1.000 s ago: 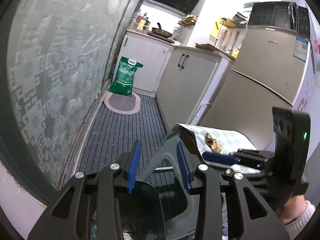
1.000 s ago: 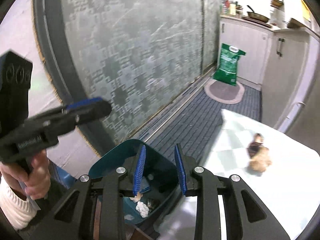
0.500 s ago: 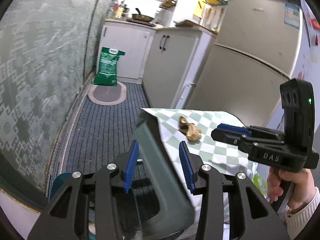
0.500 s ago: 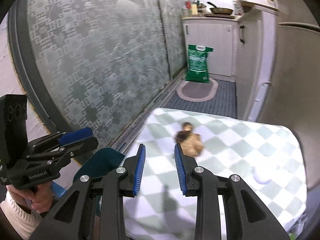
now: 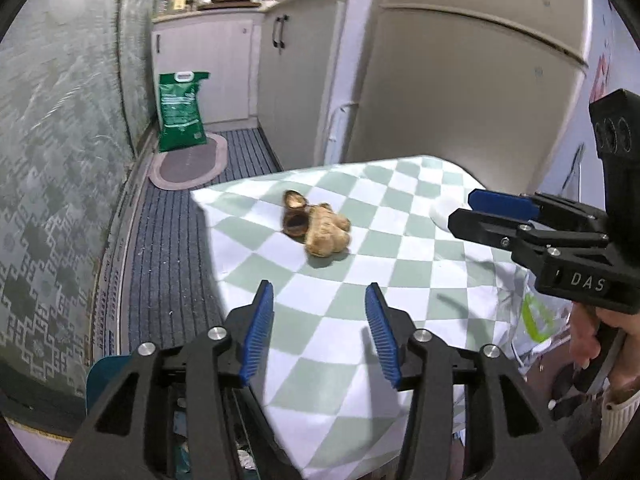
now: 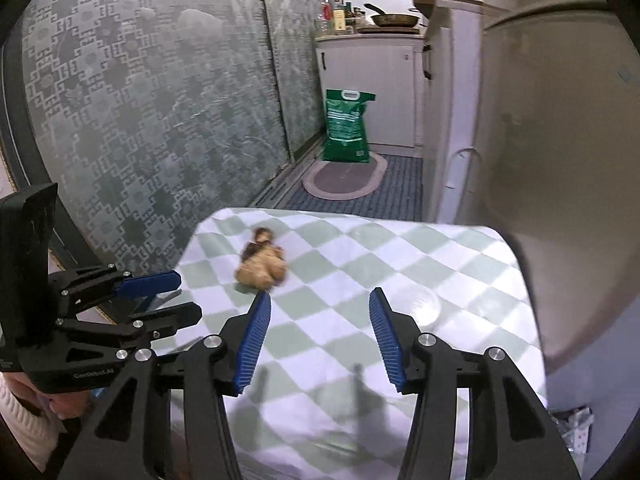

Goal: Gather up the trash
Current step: 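Move both open tools back over the table toward the ginger root and second lid, then grasp the ginger root with the left tool while the right tool grasps the second white lid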

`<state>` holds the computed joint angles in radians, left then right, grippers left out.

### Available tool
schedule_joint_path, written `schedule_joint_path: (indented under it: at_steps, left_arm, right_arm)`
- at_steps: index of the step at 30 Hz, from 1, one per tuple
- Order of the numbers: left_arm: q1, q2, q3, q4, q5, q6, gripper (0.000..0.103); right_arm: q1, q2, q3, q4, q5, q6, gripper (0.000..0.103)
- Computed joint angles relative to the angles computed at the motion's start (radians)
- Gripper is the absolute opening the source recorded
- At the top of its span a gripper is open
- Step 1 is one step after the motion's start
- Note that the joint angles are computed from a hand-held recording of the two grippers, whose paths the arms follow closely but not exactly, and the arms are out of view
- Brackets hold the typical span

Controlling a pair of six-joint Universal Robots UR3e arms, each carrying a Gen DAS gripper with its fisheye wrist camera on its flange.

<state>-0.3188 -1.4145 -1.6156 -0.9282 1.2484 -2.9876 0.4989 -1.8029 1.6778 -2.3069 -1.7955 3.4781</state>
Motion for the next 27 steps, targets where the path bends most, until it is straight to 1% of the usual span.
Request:
schedule_joint_path:
  at_steps: [3,5,8,14,25,26,27]
  left_arm:
    - [-0.063,-0.081,0.076,-0.006,0.079,-0.012,0.054]
    - [-0.084,-0.133,0.129,-0.029,0.1,-0.011,0.054]
    - [-0.113,-0.191,0.187,-0.05,0.135,-0.015,0.054]
    - [-0.144,-0.293,0.334,-0.134,0.168,-0.028,0.054]
    - [-0.183,-0.432,0.532,-0.229,0.217,-0.056,0.054]
    - [-0.184,-0.442,0.545,-0.234,0.221,-0.06,0.054]
    - [-0.187,-0.451,0.559,-0.241,0.226,-0.064,0.05]
  right_arm:
    - [-0.029,-0.051,0.052,0.003,0.011,-0.001,0.053]
    - [-0.043,-0.075,0.074,0.014,0.017,-0.014,0.056]
    - [-0.066,-0.105,0.104,0.029,0.025,-0.03,0.056]
    - [-0.123,-0.149,0.149,0.042,0.075,-0.055,0.058]
    - [-0.172,-0.166,0.18,0.044,0.122,-0.076,0.058]
    - [-0.172,-0.161,0.178,0.043,0.123,-0.079,0.058]
    - [-0.17,-0.156,0.174,0.043,0.12,-0.08,0.058]
